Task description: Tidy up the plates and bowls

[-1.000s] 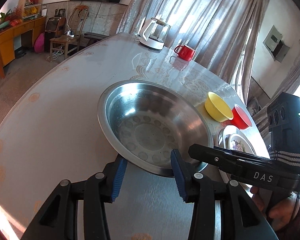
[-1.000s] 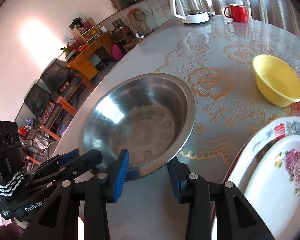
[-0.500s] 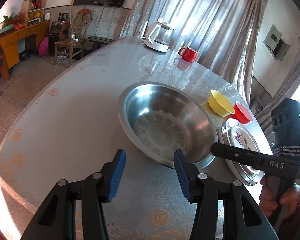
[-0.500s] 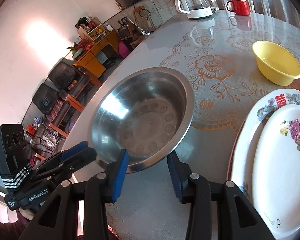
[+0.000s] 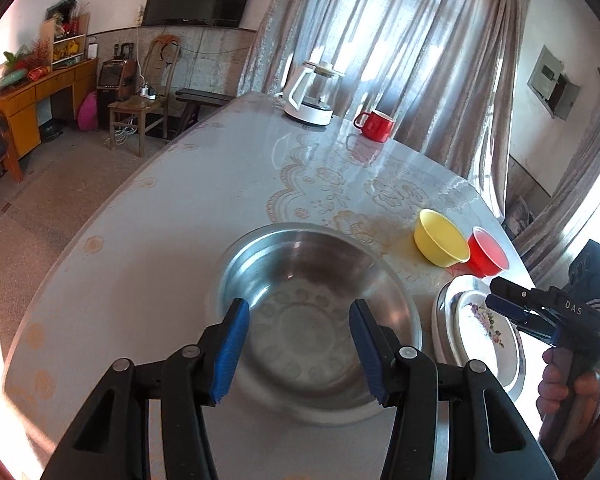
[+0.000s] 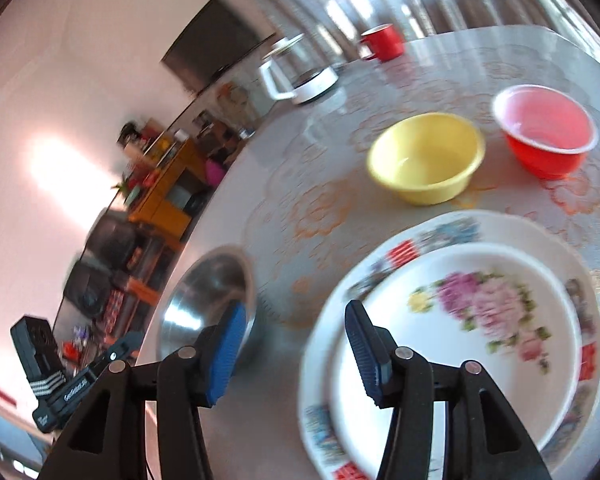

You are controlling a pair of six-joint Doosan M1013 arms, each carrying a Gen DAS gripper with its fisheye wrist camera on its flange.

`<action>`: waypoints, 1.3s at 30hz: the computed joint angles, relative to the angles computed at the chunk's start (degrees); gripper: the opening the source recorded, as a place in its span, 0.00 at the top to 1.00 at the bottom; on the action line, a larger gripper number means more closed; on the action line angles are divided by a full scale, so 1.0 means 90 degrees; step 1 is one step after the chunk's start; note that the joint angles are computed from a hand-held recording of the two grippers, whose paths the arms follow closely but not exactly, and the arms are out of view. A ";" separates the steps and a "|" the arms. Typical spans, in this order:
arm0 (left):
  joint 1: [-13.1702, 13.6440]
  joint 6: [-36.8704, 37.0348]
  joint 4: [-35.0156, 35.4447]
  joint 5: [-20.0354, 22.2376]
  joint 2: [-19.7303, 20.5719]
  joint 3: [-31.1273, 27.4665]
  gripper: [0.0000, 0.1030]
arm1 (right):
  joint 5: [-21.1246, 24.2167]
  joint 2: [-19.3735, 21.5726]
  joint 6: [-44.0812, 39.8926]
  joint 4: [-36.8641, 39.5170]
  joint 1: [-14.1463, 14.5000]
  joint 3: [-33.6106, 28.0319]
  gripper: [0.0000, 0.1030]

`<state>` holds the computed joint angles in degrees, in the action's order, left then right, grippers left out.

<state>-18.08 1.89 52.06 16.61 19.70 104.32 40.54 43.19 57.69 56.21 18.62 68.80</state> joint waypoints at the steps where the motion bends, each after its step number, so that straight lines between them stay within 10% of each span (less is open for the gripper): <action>1: 0.0024 0.0511 -0.0523 -0.0039 0.0071 -0.0138 0.50 | -0.0052 0.0024 0.0168 -0.0020 -0.0044 -0.0039 0.49; 15: -0.0029 0.4863 -0.4149 0.0625 0.1310 -0.2318 0.51 | -0.0389 0.0844 0.2480 -0.1545 -0.0258 -0.1402 0.68; 31: 0.0084 0.6447 -0.6140 0.1918 0.2699 -0.4341 0.61 | 0.0184 0.1437 0.3232 -0.2078 -0.0304 -0.2327 0.78; 39: 0.0095 0.7429 -0.7058 0.1619 0.2729 -0.4294 0.68 | 0.0219 0.1426 0.3037 -0.2043 -0.0294 -0.2314 0.80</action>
<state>-17.23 68.75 -11.46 31.18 44.26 65.68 42.52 56.02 85.03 37.82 15.97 47.98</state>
